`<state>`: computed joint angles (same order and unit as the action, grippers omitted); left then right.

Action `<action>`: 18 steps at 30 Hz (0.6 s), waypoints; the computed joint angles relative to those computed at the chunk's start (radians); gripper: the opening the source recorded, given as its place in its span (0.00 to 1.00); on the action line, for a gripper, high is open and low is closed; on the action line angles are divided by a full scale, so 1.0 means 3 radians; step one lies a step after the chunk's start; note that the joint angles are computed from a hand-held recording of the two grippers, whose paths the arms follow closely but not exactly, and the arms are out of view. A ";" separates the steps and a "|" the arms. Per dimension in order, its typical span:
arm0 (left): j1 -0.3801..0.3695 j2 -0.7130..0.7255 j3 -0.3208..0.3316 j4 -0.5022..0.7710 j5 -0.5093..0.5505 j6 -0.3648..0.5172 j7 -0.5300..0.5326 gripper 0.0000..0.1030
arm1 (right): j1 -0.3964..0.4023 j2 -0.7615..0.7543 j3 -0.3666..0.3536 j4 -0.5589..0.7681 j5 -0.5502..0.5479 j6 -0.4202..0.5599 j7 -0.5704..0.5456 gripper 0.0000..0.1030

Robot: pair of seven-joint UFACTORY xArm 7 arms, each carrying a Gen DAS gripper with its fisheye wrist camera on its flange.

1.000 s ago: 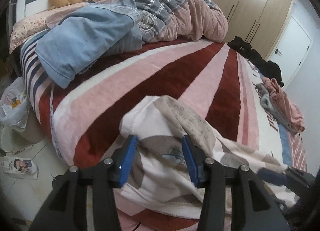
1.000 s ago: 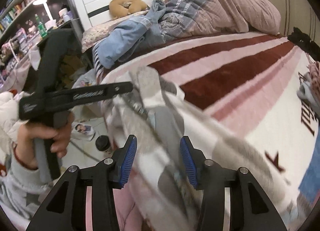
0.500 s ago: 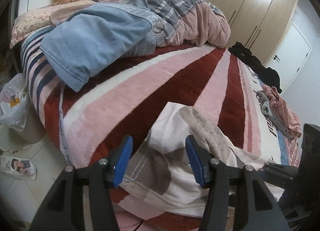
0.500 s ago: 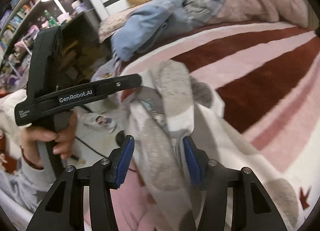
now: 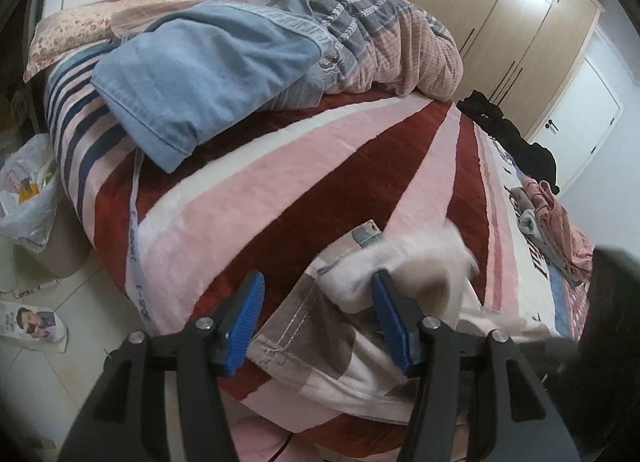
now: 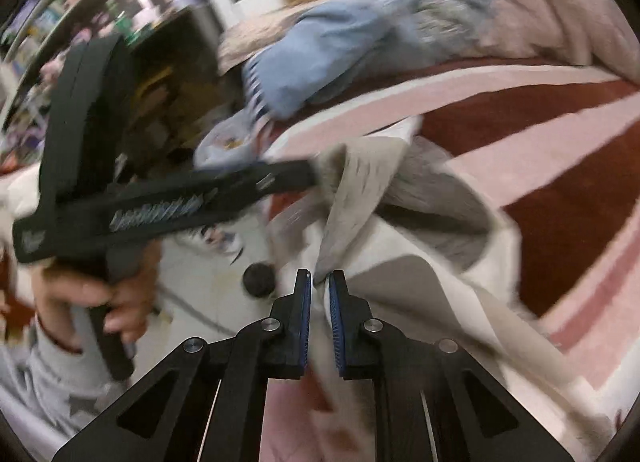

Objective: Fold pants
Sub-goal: 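Lift the grasped leg and fold it over toward the waistband with both grippers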

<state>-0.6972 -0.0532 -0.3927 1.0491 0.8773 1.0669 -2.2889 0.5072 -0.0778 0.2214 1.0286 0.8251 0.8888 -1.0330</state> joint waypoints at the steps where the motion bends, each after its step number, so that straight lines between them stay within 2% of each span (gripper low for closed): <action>1: 0.0000 -0.0007 0.0000 -0.0012 0.0005 -0.0015 -0.0014 0.51 | 0.0014 0.0021 0.0016 0.0000 -0.0050 0.0055 0.0000 0.06; 5: -0.0020 -0.0028 -0.0028 -0.0011 0.0040 0.0041 -0.0065 0.56 | 0.0033 0.0131 0.0055 0.0011 -0.0153 0.0156 0.0104 0.06; 7: -0.0035 -0.0090 -0.0056 -0.0051 0.0087 0.0049 -0.0104 0.59 | 0.0002 0.0080 0.0028 -0.0027 -0.0034 0.0197 0.0070 0.06; 8: -0.0037 -0.0121 -0.0070 -0.0072 0.0129 0.0032 -0.0113 0.61 | -0.0025 0.0025 -0.0007 -0.0052 0.0072 0.0239 0.0022 0.10; 9: -0.0031 -0.0161 -0.0078 -0.0102 0.0197 -0.0037 -0.0110 0.67 | -0.0045 -0.0026 -0.0032 -0.0087 0.0139 0.0253 -0.0012 0.14; 10: -0.0015 -0.0191 -0.0078 -0.0127 0.0274 -0.0172 -0.0076 0.72 | -0.0077 -0.0091 -0.0074 -0.0114 0.0221 0.0261 -0.0057 0.22; 12: 0.0021 -0.0124 -0.0084 -0.0033 0.0357 -0.0312 0.0133 0.73 | -0.0117 -0.0198 -0.0120 -0.0163 0.0268 0.0207 -0.0087 0.25; 15: -0.0020 0.0184 -0.0081 0.0349 0.0388 -0.0069 0.0551 0.73 | -0.0178 -0.0313 -0.0190 -0.0213 0.0227 0.0121 -0.0057 0.25; 18: -0.0122 0.0495 0.0040 0.0711 0.0235 0.0134 0.0906 0.73 | -0.0235 -0.0359 -0.0261 -0.0239 0.0193 0.0085 0.0003 0.25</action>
<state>-0.7339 0.0952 -0.3807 1.2623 0.9478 1.1072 -2.0170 0.4367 -0.1854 0.1431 0.9570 0.8829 0.9144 -1.0320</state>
